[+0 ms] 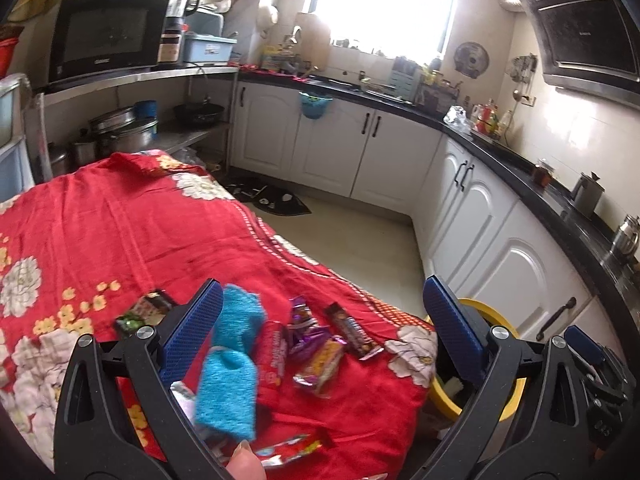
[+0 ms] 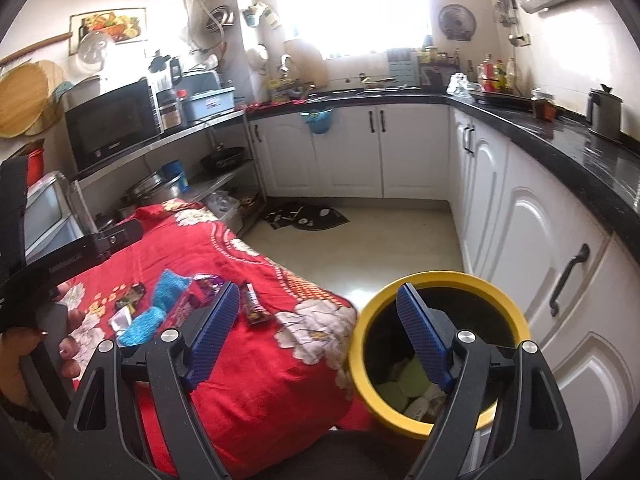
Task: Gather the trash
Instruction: 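Move both tools back over the bed toward the remaining wrappers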
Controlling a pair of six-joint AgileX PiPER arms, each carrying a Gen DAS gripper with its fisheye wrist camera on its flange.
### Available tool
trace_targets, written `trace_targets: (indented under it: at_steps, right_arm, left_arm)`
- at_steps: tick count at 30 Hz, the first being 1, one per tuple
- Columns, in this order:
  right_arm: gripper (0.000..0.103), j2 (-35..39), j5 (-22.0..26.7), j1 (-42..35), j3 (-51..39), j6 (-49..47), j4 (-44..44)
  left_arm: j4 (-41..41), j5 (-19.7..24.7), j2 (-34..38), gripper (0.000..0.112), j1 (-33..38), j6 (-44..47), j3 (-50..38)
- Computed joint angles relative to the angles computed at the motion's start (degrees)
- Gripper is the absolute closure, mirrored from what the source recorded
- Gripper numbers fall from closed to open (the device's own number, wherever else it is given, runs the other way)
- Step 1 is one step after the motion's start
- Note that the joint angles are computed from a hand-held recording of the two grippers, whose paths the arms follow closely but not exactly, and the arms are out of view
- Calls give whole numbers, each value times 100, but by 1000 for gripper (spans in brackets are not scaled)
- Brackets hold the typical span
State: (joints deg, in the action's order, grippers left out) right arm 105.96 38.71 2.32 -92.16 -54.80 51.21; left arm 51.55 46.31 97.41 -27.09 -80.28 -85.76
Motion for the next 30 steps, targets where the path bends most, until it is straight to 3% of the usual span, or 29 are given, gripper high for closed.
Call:
trace_targets:
  at_steps: [17, 30]
  right_arm:
    - [25, -163, 262, 770, 389, -49, -159]
    - [25, 8, 303, 1333, 498, 110, -523]
  left_arm:
    - [259, 70, -997, 20, 586, -551, 1316]
    - [1, -196, -1320, 20, 1273, -290, 1981]
